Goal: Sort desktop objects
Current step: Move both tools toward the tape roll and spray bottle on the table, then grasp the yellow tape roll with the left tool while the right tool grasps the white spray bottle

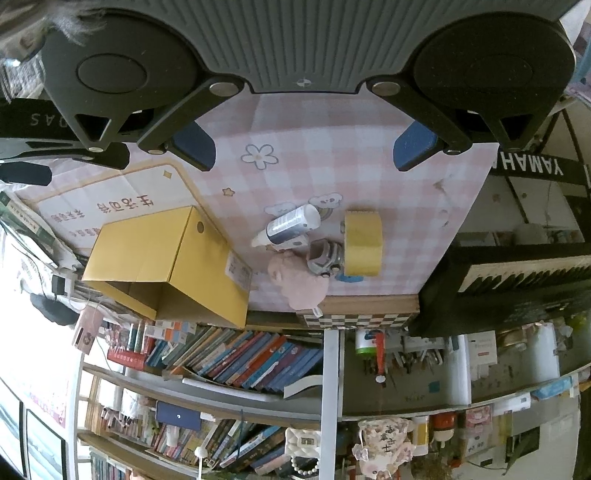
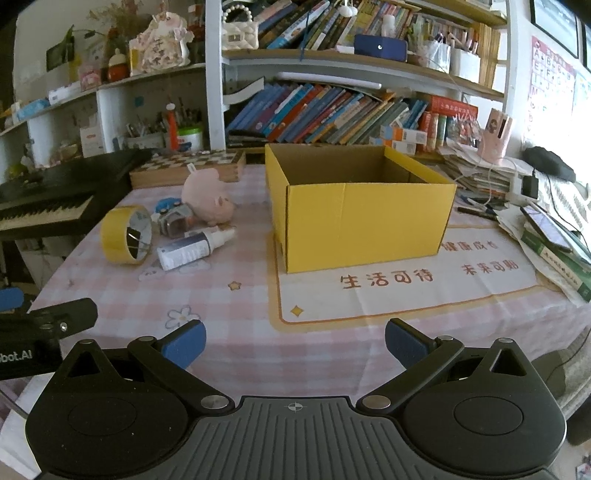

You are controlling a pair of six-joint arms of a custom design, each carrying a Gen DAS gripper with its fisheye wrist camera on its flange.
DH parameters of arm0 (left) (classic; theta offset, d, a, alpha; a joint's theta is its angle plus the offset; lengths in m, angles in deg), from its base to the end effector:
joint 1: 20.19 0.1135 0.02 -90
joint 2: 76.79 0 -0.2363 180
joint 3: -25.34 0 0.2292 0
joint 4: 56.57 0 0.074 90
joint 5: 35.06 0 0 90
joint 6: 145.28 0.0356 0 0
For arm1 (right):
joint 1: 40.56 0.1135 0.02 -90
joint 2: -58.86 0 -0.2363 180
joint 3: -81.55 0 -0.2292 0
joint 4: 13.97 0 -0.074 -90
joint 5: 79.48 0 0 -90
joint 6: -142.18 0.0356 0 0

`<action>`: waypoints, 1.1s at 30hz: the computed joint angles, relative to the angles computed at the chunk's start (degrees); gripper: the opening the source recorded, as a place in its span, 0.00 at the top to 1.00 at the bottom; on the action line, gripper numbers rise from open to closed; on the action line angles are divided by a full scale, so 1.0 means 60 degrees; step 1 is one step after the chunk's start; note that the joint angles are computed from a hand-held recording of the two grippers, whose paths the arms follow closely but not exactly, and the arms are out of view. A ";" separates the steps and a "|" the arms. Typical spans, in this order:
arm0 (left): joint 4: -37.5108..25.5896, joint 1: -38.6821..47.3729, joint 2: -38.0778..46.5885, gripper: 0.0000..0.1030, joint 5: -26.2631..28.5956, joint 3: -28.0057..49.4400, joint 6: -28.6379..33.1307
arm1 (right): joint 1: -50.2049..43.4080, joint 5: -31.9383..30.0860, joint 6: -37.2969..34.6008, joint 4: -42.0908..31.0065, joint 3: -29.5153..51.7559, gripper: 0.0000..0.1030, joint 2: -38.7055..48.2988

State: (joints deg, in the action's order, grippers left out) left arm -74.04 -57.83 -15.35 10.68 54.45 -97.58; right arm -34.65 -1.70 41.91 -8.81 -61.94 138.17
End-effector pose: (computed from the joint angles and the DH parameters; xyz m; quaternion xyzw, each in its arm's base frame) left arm 0.1458 -0.0810 0.1225 -0.1647 0.8639 0.0666 0.4712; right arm 0.2285 0.0312 0.1235 -0.1721 0.8768 0.0788 0.4420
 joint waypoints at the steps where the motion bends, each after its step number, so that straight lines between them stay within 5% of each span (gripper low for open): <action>1: -0.0031 -0.0012 -0.0004 0.00 -0.0006 0.0004 -0.0032 | 0.0029 0.0024 0.0009 -0.0016 0.0008 0.00 0.0002; 17: -0.0371 0.0143 -0.0588 0.00 -0.0486 -0.0364 -0.0275 | 0.0668 -0.0407 -0.0195 -0.0057 0.0431 0.00 0.0514; 30: 0.0877 0.1989 0.0079 0.00 0.0453 -0.0415 0.0764 | 0.1276 -0.0672 -0.0302 -0.0063 0.1899 0.01 0.2382; 33: 0.1251 0.2650 0.0306 0.00 0.0906 -0.0430 0.0894 | 0.1503 -0.0856 -0.0504 -0.0342 0.2552 0.08 0.2951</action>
